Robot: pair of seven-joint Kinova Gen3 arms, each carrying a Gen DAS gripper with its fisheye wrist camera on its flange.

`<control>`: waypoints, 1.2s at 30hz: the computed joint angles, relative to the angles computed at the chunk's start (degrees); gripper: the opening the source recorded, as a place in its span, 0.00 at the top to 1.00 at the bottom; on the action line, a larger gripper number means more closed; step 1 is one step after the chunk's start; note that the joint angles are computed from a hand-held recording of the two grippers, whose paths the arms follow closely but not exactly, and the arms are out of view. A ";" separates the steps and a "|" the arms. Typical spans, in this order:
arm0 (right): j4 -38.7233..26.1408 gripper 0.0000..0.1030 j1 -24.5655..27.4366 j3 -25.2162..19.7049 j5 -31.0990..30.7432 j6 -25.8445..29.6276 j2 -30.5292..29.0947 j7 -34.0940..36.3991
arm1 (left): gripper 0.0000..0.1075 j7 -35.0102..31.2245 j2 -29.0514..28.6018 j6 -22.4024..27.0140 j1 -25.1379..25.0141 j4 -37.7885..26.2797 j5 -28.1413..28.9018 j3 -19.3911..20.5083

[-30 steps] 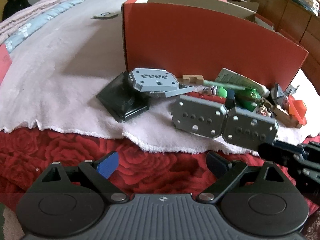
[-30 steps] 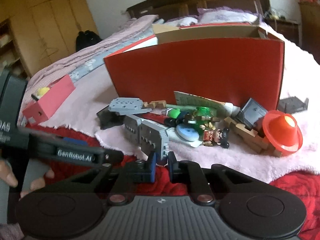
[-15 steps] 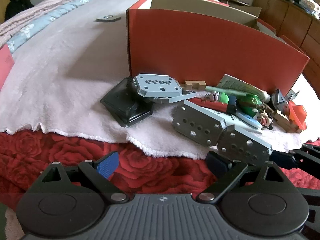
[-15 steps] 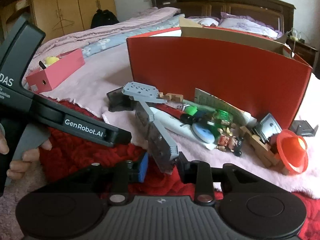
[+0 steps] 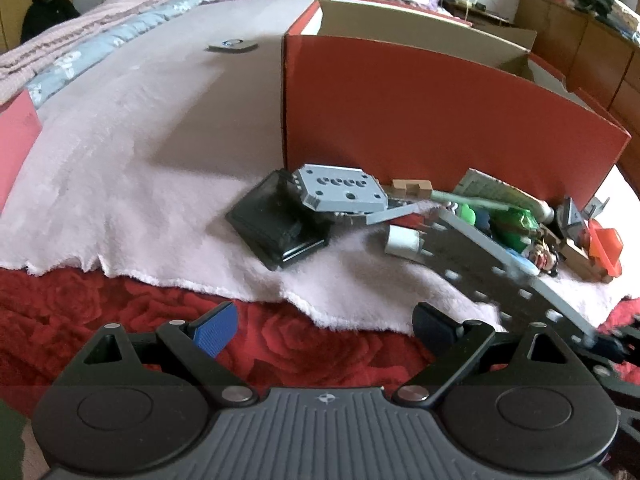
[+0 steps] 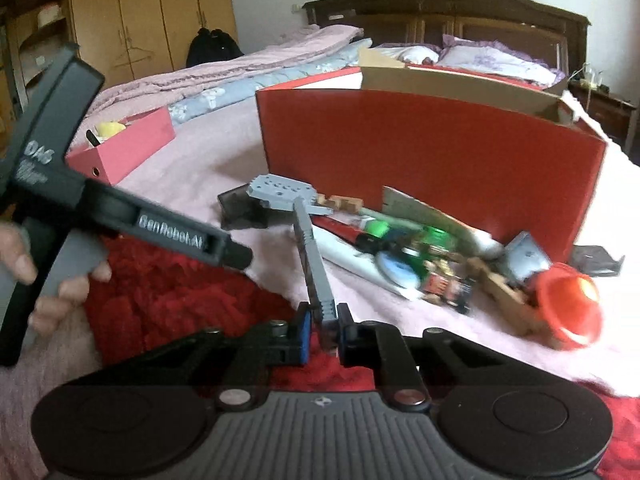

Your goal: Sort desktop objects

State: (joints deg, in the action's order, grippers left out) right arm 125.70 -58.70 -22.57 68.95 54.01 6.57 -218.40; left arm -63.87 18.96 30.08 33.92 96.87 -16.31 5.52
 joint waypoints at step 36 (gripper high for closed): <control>1.04 0.86 -0.63 1.46 -1.59 -2.26 1.83 -3.91 | 0.91 -3.09 1.38 -8.34 -3.10 -3.04 11.45 1.30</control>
